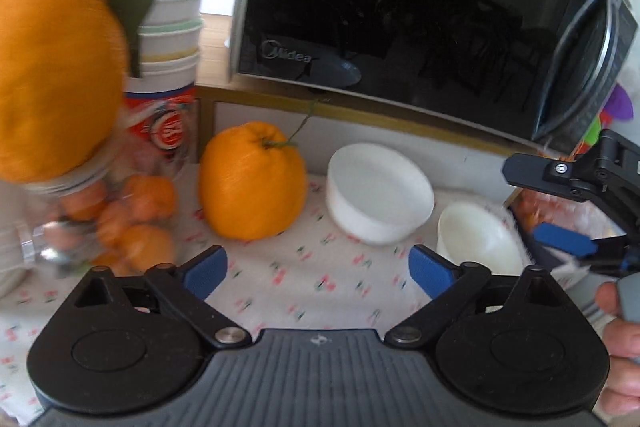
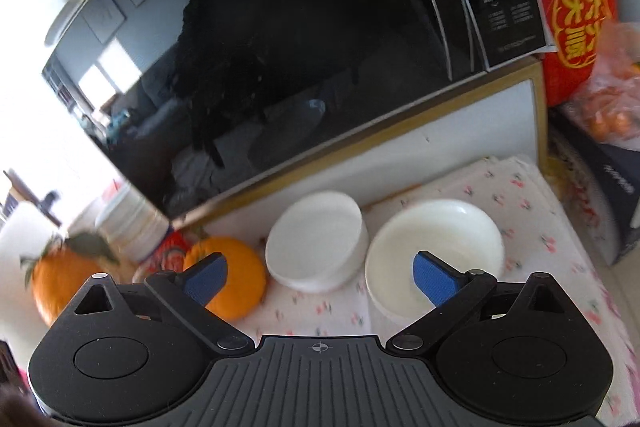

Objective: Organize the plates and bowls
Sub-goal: 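Move the right gripper to a white bowl by the microwave and close on its rim, then lift the white bowl with the right gripper and carry it toward the larger bowl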

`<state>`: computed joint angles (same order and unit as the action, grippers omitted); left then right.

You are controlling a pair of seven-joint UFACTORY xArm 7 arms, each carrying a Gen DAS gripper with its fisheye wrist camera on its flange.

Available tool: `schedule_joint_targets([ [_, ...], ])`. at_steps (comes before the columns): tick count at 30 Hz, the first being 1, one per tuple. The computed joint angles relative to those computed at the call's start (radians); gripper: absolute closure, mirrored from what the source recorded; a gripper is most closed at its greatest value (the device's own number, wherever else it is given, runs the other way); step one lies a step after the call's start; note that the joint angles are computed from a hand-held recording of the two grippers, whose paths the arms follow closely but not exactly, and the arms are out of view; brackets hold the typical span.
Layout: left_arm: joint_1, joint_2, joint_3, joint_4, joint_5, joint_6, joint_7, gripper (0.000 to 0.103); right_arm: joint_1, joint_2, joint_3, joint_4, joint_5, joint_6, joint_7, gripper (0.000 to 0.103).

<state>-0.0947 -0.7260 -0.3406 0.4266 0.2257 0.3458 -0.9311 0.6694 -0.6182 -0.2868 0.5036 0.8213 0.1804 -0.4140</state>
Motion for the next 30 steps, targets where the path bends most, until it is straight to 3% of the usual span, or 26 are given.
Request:
schedule_joint_targets([
  [3,0.03,0.082,-0.007,0.021,0.005,-0.081,-0.014,0.027,0.15,0.074,-0.125,0.058,0.089,-0.051,-0.121,0.014],
  [4,0.035,0.111,-0.006,0.029,0.006,-0.104,-0.014,0.03,0.177,0.101,-0.148,0.078,0.113,-0.05,-0.154,0.022],
  [8,0.081,0.197,-0.037,0.06,0.026,-0.17,-0.042,0.05,0.238,0.22,-0.203,0.157,0.227,-0.044,-0.269,0.051],
  [12,0.131,0.247,-0.074,0.071,0.049,-0.229,-0.084,0.06,0.258,0.31,-0.226,0.215,0.363,-0.032,-0.359,0.068],
  [17,0.206,0.257,-0.138,0.073,0.094,-0.243,-0.141,0.068,0.236,0.38,-0.195,0.254,0.466,-0.045,-0.443,0.079],
  [22,0.269,0.271,-0.189,0.076,0.145,-0.269,-0.187,0.079,0.166,0.44,-0.106,0.269,0.409,-0.084,-0.397,0.086],
  [24,0.27,0.278,-0.189,0.076,0.151,-0.277,-0.19,0.087,0.127,0.453,-0.066,0.264,0.352,-0.079,-0.346,0.092],
  [30,0.231,0.234,-0.163,0.065,0.161,-0.238,-0.164,0.088,0.062,0.417,0.021,0.239,0.379,-0.115,-0.369,0.095],
])
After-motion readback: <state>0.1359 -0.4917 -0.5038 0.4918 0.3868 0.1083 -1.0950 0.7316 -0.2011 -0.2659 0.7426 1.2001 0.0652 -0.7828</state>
